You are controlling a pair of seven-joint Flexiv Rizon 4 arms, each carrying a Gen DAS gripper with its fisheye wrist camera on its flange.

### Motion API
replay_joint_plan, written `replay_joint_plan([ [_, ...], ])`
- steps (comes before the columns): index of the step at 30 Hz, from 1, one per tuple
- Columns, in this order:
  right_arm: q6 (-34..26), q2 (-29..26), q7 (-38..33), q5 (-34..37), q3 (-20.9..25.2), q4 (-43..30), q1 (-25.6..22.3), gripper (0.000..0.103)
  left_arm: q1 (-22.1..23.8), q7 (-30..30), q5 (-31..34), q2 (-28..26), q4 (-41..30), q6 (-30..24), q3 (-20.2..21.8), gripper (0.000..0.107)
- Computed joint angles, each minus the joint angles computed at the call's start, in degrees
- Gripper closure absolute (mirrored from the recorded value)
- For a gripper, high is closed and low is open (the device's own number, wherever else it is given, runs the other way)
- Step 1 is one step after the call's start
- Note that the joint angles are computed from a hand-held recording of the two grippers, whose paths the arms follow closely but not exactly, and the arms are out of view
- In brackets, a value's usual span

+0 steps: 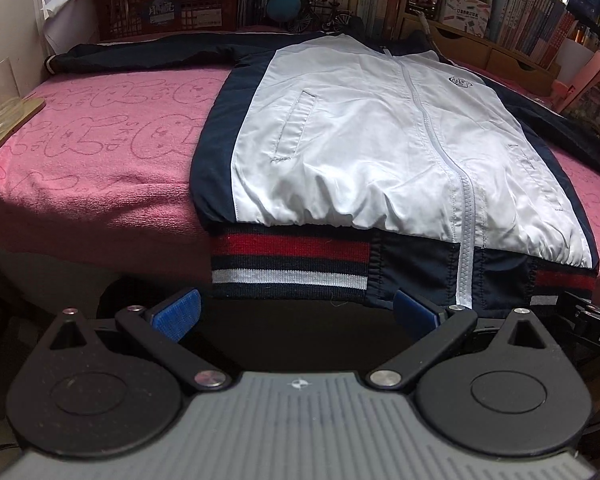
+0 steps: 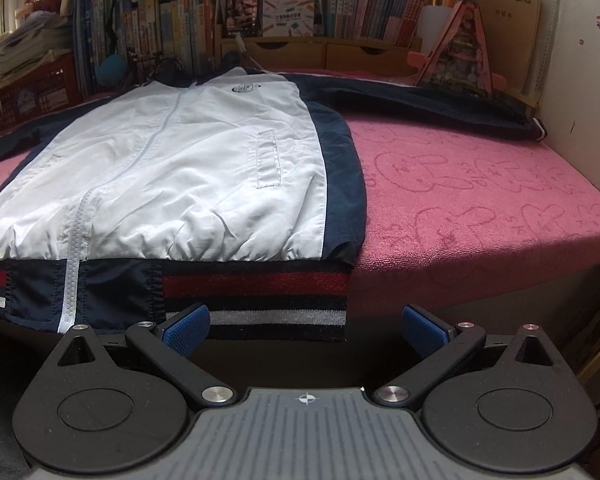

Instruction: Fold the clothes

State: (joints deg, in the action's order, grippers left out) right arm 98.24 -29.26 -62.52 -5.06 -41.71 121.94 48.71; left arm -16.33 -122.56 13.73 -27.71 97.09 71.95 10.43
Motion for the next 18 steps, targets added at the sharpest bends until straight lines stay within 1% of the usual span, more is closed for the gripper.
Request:
replay_joint_plan([
  [4, 0.5, 0.0, -0.5, 0.1, -0.7, 0.2, 0.7, 0.0, 0.5, 0.3, -0.8, -0.2, 0.2, 0.0, -0.6, 0.004],
  [6, 0.5, 0.2, -0.9, 0.2, -0.2, 0.2, 0.4, 0.0, 0.2, 0.2, -0.6, -0.3, 0.1, -0.1, -0.3, 0.004],
  [9, 2.1, 1.0, -1.3, 0.8, 2.3, -0.2, -2.2, 0.0, 1.0, 1.2, -1.0, -0.4, -0.1, 0.4, -0.8, 0.004],
  [12, 5.0, 0.3, 0.3, 4.6, 4.4, -3.1, -6.3, 0.0, 2.7, 4.0, -2.4, -1.2, -2.0, 2.1, -1.9, 0.004],
  [13, 5.0, -0.2, 1.1, 5.7, 4.8, -4.9, -7.8, 0.0, 2.6, 4.6, -2.3, -2.0, -3.6, 2.4, -1.4, 0.004],
  [15, 5.0, -1.8, 2.6, 7.5, 4.2, -8.1, -9.7, 0.0, 2.1, 5.8, -1.6, -4.0, -7.7, 2.3, 0.1, 0.004],
  [17, 4.4, -4.0, 4.2, 8.4, 2.7, -11.6, -11.3, 0.0, 1.9, 7.1, -1.4, -6.3, -12.3, 1.0, 0.9, 0.004],
  [18, 4.3, -5.3, 5.0, 8.4, 3.0, -13.7, -13.2, 0.0, 2.2, 8.1, -1.9, -7.8, -15.0, 0.2, 0.7, 0.004],
])
